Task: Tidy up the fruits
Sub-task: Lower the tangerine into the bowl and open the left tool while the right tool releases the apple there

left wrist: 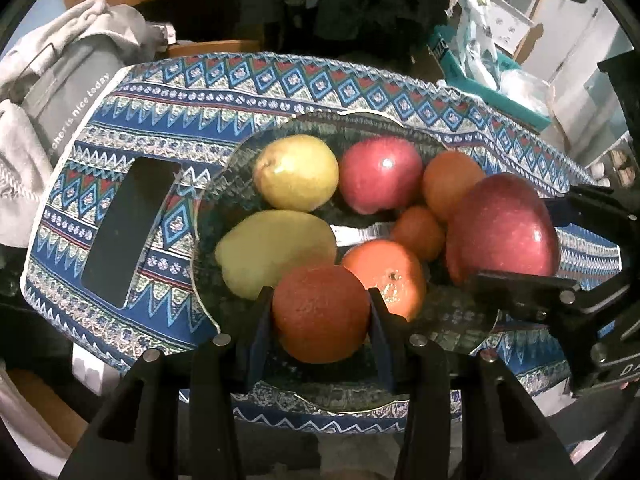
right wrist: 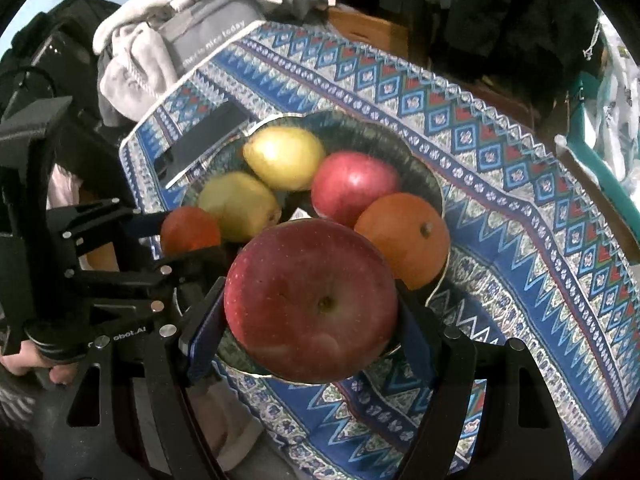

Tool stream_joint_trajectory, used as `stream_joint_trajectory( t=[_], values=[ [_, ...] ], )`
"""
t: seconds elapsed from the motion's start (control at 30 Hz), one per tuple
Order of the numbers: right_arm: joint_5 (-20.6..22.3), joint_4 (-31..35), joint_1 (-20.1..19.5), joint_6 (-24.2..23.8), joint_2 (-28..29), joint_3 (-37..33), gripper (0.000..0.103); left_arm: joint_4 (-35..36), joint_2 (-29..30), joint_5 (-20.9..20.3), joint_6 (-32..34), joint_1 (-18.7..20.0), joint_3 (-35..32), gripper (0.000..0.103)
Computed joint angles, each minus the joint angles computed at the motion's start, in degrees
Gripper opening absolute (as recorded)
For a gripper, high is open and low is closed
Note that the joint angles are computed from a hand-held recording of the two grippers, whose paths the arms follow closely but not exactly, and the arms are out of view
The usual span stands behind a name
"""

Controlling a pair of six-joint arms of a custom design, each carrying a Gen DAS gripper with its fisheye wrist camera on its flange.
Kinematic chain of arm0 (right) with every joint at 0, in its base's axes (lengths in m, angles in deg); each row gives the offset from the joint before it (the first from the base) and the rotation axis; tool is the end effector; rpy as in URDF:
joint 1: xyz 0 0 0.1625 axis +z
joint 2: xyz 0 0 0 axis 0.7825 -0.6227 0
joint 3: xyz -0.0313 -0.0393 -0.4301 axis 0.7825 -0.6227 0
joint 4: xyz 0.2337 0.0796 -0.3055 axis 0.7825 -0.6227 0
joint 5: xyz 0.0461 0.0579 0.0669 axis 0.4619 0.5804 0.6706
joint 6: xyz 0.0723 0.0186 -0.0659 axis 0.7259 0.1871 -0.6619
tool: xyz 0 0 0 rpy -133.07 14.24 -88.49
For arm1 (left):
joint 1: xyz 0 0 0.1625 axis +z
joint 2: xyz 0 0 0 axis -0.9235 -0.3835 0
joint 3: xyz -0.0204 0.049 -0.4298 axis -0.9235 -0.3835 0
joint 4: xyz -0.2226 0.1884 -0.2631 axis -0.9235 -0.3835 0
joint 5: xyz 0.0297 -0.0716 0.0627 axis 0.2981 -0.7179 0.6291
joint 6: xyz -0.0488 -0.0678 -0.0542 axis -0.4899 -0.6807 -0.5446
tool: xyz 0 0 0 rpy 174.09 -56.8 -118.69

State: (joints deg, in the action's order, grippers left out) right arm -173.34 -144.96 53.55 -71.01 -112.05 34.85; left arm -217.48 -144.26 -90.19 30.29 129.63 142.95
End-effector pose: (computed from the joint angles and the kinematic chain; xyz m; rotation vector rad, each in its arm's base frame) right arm 0.2853 -0.6808 0.0068 0.9624 -2.6192 -0.0435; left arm -0.0878 -0.6013 0.2136 0.1204 2.4051 -0.4104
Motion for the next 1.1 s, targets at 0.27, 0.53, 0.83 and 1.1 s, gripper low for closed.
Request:
stream_joint_trajectory(
  t=[0.27,0.53,0.83,1.1],
  values=[
    [-2.49,1.9,-0.2,0.85,1.14,-0.51,0.077,2.78,0.89,-0.46,-1.34,0.52,-0.86,0.047],
    [-4.33,3.06,-0.73,2.15,1.77,-1.31,0.078,4.12,0.94,-1.33,-1.61,0.45,-1.26,0.058],
    [-0.84,0.02,-0.19,1.86,-0.46,-0.07,0.077,4.4,0.2,-1.02,-2.16,-0.17,-1.27,0.069],
    [-4.35,-9.27,2.16,-1.19,-2.91,2.85,0.077,3.6,-0.71,-0.13,-2.54,-1.77,-1.25,0.073]
  ],
)
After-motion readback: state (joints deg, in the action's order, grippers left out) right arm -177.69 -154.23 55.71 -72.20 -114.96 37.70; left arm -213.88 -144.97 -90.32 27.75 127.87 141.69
